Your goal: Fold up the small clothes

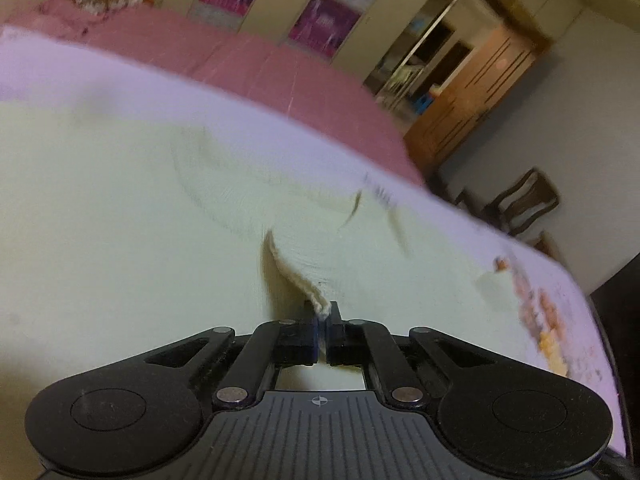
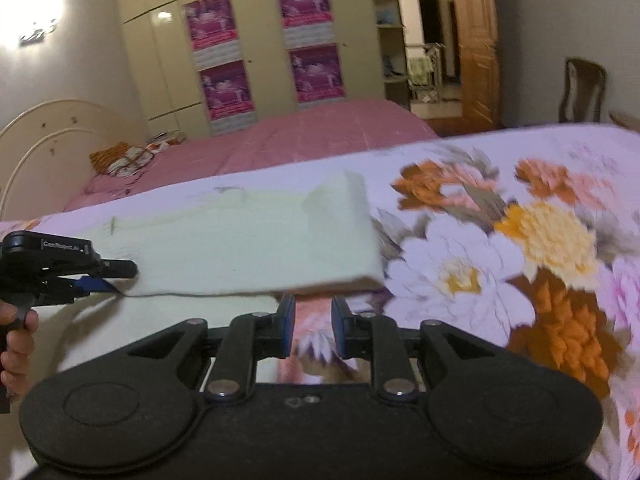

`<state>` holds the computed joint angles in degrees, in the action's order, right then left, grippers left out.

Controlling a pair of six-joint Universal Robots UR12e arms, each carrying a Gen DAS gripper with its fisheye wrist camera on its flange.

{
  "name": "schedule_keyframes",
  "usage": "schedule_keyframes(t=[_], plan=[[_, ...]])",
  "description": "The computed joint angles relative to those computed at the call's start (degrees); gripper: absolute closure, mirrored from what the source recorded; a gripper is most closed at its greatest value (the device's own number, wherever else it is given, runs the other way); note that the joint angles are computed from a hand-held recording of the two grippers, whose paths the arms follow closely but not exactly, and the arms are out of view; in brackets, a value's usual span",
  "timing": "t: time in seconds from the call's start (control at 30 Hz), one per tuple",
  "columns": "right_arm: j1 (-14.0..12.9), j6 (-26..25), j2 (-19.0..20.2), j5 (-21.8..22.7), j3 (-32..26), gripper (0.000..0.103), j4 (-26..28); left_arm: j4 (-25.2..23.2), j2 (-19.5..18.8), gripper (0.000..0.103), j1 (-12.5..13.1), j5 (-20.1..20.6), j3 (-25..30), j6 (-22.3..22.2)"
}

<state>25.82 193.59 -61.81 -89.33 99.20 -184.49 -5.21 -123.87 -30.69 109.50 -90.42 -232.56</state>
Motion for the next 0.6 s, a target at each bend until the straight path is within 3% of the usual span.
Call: schedule_keyframes(t=[0.07, 0.2, 0.4, 0.6], plan=[[-0.43, 1.02, 0.45, 1.14, -0.36, 0.082, 0.40, 1.18, 1.08, 0.100, -0.34, 2.99, -1.04, 3.45], [-0.67, 2.16, 0.83, 3.67, -0.81, 0.080, 0.96, 0.77, 4.82, 0.100, 0.30, 6.03, -4.73, 5.62], [0.07, 2.40, 1.87, 5.13, -3.17, 0.077, 2.74, -0.26, 8.76, 0.100, 1.31, 7.41, -10.22, 5.20], [0.11, 3.98, 2.41, 7.36, -4.13, 0.075, 3.21, 1.75, 9.56, 0.100, 1.21, 8.18, -14.05, 1.83]])
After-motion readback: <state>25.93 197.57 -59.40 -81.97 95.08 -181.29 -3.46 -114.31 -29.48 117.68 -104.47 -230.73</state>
